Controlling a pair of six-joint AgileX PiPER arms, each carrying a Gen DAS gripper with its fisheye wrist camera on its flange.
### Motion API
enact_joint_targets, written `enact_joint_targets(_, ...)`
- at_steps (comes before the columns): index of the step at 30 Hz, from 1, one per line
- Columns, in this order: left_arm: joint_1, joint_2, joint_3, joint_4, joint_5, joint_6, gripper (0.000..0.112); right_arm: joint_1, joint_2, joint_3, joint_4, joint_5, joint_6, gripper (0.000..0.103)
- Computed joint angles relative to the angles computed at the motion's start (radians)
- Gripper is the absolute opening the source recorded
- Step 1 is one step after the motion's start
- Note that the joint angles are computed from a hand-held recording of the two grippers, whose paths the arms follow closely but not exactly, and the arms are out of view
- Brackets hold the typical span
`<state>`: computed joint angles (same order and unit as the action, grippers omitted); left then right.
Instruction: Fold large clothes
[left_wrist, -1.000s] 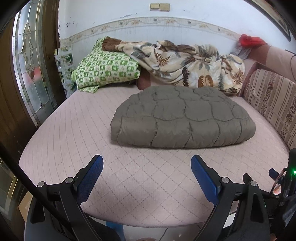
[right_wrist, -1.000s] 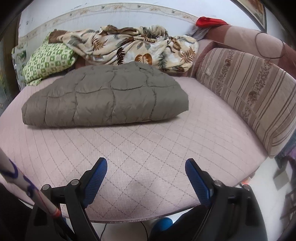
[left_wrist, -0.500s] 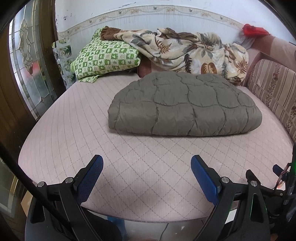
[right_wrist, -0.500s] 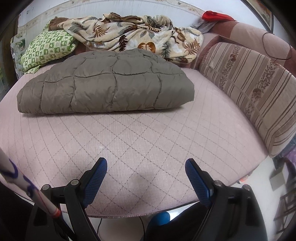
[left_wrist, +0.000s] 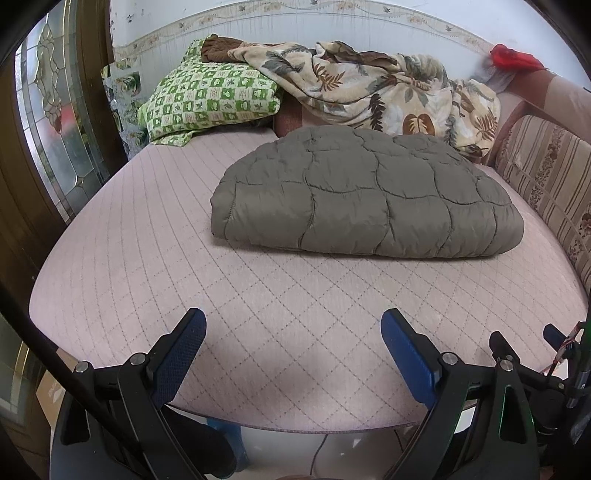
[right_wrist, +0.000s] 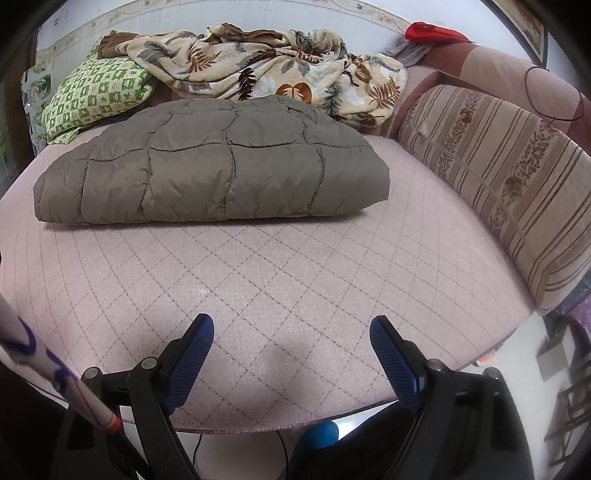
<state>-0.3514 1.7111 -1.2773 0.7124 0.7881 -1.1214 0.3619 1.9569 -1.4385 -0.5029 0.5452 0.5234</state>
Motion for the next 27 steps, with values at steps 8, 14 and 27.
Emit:
enact_joint_targets(8, 0.008, 0.013, -0.007, -0.039, -0.005, 0.025, 0.095, 0.009, -0.003, 0.005, -0.015, -0.001, 0.011, 0.09)
enact_joint_targets(14, 0.016, 0.02, -0.009, -0.063, -0.009, 0.043, 0.095, 0.006, -0.004, 0.008, -0.015, -0.002, 0.009, 0.09)
enact_joint_targets(27, 0.034, 0.032, -0.014, -0.1, -0.015, 0.075, 0.095, -0.001, -0.023, 0.029, -0.039, -0.032, 0.034, 0.09)
